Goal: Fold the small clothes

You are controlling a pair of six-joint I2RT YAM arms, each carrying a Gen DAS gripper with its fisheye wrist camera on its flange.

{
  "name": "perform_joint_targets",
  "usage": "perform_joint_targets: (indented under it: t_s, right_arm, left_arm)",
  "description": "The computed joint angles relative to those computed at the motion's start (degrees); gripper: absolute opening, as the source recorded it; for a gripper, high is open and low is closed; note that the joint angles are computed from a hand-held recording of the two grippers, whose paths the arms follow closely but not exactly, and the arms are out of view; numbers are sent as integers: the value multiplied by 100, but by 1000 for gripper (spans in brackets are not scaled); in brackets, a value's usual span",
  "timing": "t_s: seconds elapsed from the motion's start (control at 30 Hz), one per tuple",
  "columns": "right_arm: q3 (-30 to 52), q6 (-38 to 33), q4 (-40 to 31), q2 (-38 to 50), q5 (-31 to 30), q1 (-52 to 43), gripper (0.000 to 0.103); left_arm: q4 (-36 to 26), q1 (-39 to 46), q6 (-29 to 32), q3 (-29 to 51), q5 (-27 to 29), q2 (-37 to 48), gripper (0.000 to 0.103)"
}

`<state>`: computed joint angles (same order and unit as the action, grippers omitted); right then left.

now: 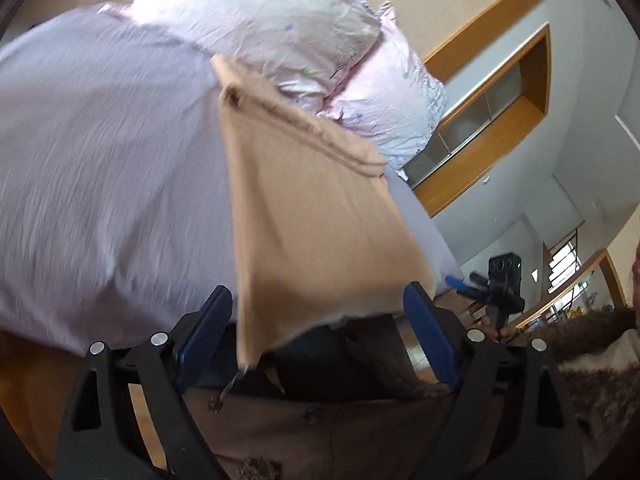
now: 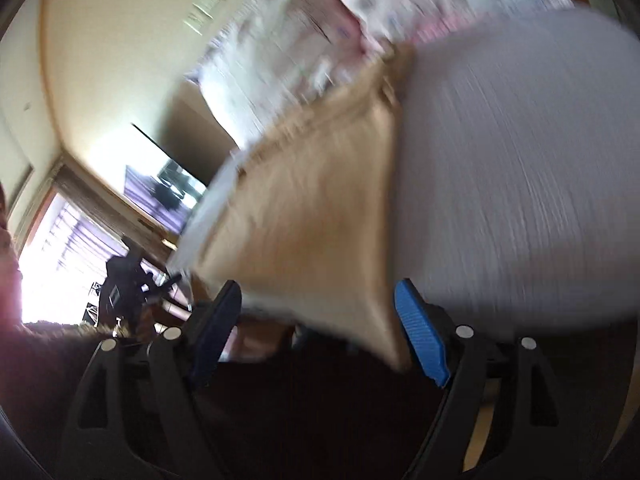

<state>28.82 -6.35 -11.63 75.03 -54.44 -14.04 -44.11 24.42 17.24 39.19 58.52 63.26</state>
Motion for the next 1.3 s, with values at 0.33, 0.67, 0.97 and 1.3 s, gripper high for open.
perform_joint_targets:
  t_s: [0.33,0.67,0.97,1.3]
  right_arm:
    - [404,501,1288,2041,165,668,57]
    - [226,543,1589,1654,-504,852,6]
    - [2226,2389,2769,1560,-111,1145,6]
    - [9237,4284,295,6345,2179,1735,6]
  left_arm:
    - [1238,-1276,-1241,-520,-1650,90,82]
    - [1185,-1054,-1371,-152,-525,1203,5]
    - [2110,-1500,-2548,1946,-974,1568,5]
    - [977,-2355,-3537,7879,-3043,6298,4]
